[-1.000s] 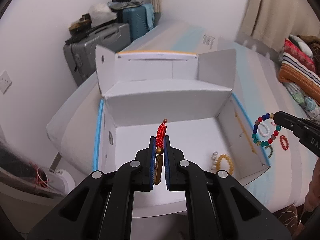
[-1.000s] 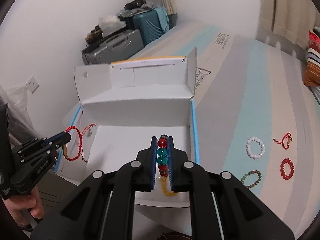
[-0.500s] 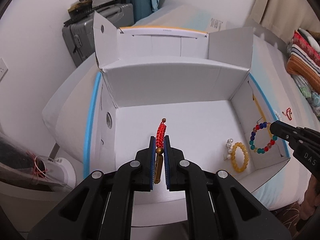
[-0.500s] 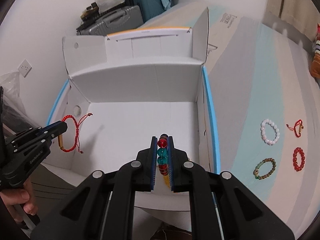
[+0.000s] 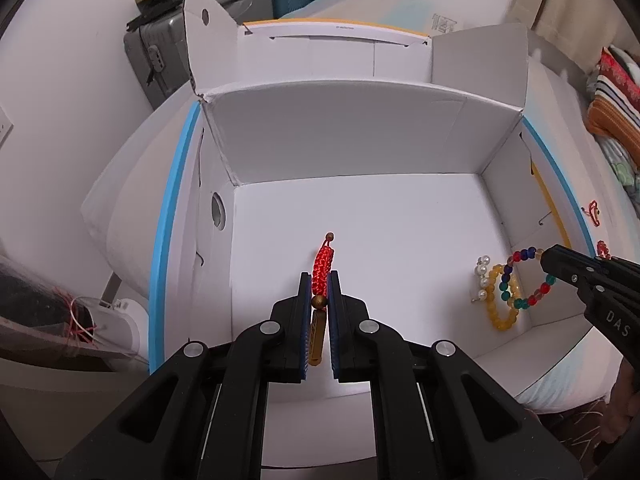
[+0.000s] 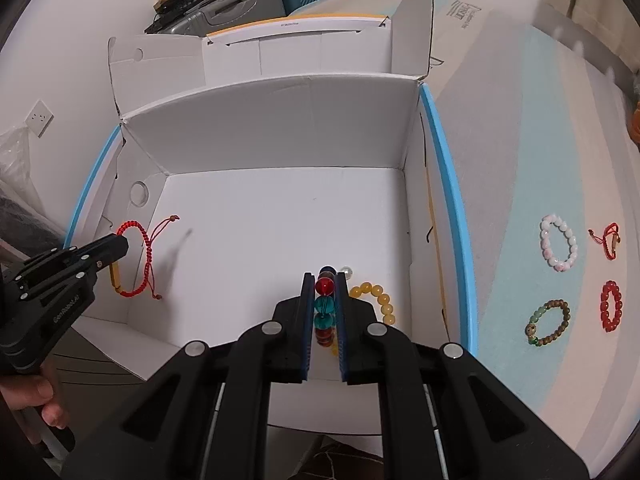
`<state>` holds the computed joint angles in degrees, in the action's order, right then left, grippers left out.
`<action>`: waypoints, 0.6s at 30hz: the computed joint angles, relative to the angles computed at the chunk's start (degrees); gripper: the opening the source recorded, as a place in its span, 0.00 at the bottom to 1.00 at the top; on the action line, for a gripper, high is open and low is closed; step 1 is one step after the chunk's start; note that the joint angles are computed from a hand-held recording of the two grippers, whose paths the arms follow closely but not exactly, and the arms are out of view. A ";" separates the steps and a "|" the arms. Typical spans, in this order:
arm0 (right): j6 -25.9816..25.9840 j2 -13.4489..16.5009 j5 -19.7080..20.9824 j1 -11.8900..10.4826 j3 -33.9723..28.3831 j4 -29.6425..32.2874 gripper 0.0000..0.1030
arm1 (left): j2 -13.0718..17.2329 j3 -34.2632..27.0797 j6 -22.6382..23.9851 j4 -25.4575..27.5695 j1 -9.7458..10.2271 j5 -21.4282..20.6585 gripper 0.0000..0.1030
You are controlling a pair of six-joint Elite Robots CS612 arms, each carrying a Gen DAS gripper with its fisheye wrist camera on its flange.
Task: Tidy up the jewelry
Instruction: 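Lower the red cord bracelet into the box with the left tool while the right tool lowers the multicolour bracelet, then open both tools to release the bracelets into the box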
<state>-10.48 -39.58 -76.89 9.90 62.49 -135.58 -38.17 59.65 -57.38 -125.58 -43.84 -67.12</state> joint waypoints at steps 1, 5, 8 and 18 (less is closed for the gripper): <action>0.05 -0.01 -0.11 0.02 0.02 -0.08 0.09 | -0.02 0.05 -0.06 0.09 0.00 -0.06 0.07; -0.07 -0.16 -0.21 0.08 0.18 -0.68 0.10 | 0.01 -0.27 0.05 1.50 -0.11 0.53 0.07; 0.05 -0.30 -0.13 0.02 0.21 -0.67 0.10 | 0.04 -0.53 -0.30 1.96 -0.21 1.25 0.10; 1.10 -1.99 0.09 -0.70 3.33 -7.29 0.56 | -0.03 -0.77 -1.26 2.36 -0.79 3.83 0.49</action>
